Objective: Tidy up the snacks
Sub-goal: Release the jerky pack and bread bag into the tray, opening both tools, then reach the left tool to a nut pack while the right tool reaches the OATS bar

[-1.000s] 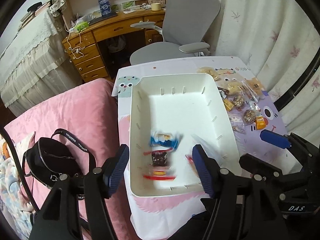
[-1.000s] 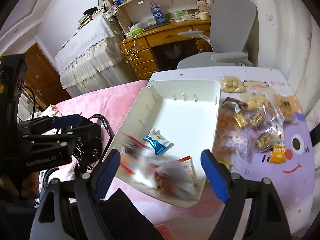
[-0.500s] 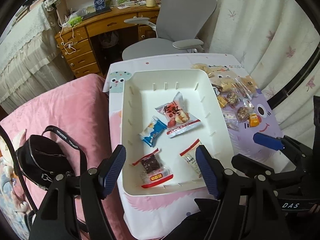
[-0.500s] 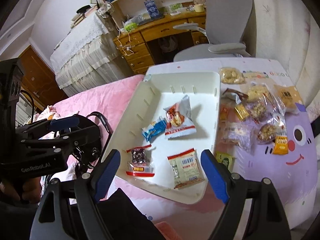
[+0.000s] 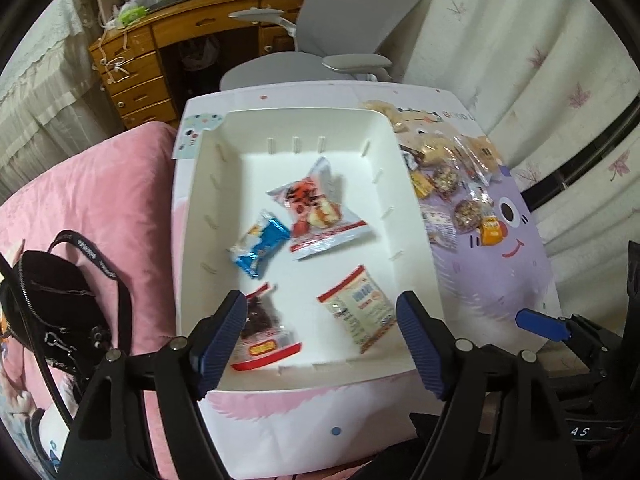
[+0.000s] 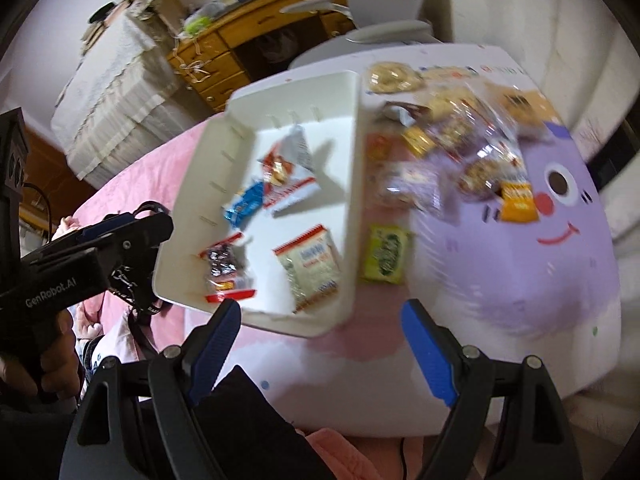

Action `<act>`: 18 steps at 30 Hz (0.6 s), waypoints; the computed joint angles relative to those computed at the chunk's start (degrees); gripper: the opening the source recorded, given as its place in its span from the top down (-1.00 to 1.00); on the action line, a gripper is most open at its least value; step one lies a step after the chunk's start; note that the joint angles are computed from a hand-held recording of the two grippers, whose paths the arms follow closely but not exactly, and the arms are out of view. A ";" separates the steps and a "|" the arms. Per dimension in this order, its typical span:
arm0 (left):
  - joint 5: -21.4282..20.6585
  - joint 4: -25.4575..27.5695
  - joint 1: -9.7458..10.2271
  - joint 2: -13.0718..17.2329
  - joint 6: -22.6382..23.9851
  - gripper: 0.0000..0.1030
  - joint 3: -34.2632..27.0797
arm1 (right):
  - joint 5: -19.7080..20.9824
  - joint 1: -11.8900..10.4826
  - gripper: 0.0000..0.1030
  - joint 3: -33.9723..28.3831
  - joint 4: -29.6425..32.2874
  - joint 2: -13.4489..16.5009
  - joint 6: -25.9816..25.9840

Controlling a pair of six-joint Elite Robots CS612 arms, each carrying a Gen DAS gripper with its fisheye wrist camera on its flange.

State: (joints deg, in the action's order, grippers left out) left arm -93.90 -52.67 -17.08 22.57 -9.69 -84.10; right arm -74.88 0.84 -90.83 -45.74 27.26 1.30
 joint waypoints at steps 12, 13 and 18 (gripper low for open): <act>-0.33 -3.08 -3.30 -1.13 2.54 -0.48 3.12 | -2.06 -3.44 -0.62 -1.74 0.91 0.77 4.00; 0.02 -3.34 -3.63 -1.31 2.52 -0.48 3.49 | -2.11 -3.89 -0.62 -1.73 0.78 0.80 3.99; 0.72 -4.85 -5.15 -2.47 1.00 -0.49 6.26 | -1.59 -5.75 -0.62 -1.16 0.43 0.66 3.64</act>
